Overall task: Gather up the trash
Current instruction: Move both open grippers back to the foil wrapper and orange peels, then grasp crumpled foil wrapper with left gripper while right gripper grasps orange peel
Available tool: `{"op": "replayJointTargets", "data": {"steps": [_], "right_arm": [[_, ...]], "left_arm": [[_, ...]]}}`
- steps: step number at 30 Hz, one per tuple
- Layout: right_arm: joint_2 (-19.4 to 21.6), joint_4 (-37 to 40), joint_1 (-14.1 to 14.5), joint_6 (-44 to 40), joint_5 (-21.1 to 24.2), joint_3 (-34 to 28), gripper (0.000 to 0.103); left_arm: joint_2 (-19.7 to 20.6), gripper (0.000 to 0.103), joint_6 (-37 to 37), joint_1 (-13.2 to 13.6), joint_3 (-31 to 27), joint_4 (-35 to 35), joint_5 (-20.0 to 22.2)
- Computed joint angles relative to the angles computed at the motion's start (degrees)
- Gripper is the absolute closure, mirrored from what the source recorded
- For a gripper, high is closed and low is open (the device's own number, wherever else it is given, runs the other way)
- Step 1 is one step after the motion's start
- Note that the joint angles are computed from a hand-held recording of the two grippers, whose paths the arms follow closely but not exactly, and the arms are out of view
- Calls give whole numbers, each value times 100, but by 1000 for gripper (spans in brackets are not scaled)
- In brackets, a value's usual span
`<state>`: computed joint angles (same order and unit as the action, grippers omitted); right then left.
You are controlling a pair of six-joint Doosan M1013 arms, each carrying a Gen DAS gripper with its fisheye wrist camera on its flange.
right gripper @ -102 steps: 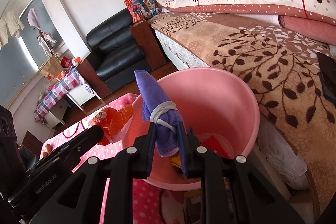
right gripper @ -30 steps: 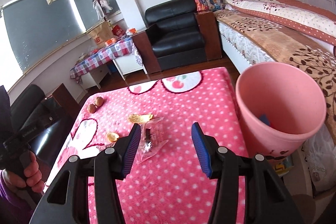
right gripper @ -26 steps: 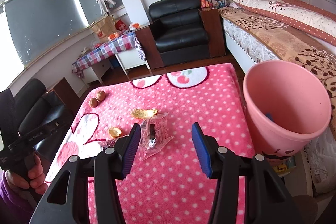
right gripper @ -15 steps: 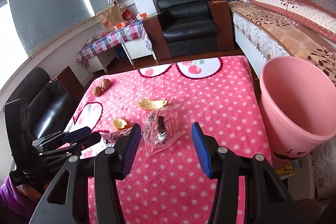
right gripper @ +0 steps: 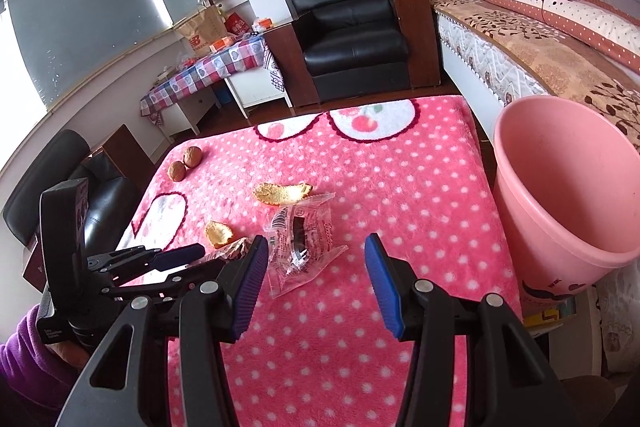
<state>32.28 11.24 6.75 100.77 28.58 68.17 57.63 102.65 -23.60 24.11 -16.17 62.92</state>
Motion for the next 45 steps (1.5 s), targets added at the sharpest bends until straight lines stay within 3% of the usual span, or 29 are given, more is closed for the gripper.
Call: {"op": "replayJointTargets", "data": {"steps": [2, 5, 16, 28, 35, 41, 45], "right_arm": [[10, 7, 15, -30, 13, -19, 53], [17, 163, 36, -216, 13, -33, 53], [62, 233, 144, -523, 163, -167, 53], [119, 264, 152, -494, 287, -275, 53], [129, 259, 157, -454, 259, -266, 53], [111, 252, 153, -440, 228, -233, 53], [162, 374, 166, -589, 318, -315, 53]], "left_arm": [[-45, 78, 64, 0, 90, 11, -41], [-100, 87, 149, 32, 212, -155, -89], [-105, 87, 340, 1, 238, -27, -127], [-83, 74, 757, 52, 159, -51, 77], [-19, 70, 806, -28, 90, 215, -144], [-154, 89, 973, 7, 309, 22, -267], [-306, 94, 1037, 108, 517, -480, -181]]}}
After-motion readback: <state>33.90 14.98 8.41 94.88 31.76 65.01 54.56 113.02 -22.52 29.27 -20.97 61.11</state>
